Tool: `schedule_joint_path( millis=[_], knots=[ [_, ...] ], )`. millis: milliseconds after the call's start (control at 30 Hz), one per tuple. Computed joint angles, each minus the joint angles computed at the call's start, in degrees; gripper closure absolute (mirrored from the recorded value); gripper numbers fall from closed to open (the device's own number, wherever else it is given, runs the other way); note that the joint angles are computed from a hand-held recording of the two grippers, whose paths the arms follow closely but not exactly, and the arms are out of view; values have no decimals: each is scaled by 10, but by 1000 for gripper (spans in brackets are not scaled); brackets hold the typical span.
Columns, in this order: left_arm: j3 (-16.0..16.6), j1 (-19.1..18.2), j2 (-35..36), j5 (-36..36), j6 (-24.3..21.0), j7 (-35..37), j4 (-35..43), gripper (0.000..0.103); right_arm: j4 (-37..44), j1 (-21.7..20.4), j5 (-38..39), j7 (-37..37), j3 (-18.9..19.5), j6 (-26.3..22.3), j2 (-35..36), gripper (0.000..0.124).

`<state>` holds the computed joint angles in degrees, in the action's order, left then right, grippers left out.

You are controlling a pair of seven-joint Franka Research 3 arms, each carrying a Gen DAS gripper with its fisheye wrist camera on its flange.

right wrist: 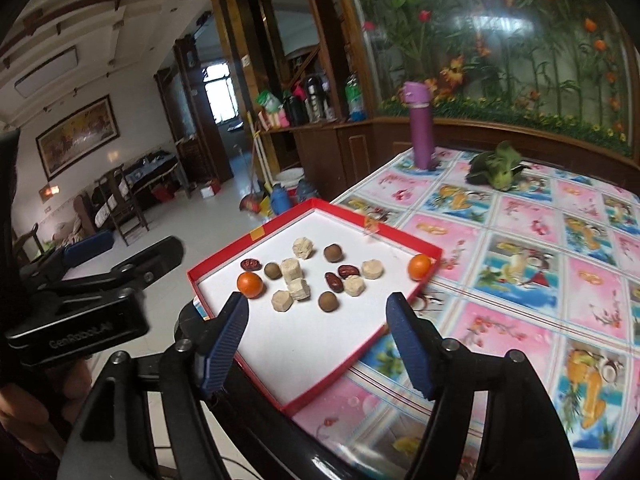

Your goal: Organize fruits

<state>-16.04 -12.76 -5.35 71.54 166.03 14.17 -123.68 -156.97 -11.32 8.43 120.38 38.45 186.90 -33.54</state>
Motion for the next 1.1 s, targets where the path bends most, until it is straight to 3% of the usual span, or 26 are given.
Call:
schedule_joint_path(
  millis=[233,400,667,1100],
  knots=[
    [-14,4,-60,-12,-7,-9,-45,0,-22,-24,0,42,46,-21,-80,46],
    [-31,19,-97,-13,-11,-26,-75,0,-33,-21,-15,71,47,-26,-109,45],
    [-52,43,-123,13,-29,-72,-89,0,-36,-19,-36,95,43,-30,-119,45],
    [-44,34,-107,12,-55,-84,-83,0,-29,-21,-57,132,47,-40,-113,45]
  ],
)
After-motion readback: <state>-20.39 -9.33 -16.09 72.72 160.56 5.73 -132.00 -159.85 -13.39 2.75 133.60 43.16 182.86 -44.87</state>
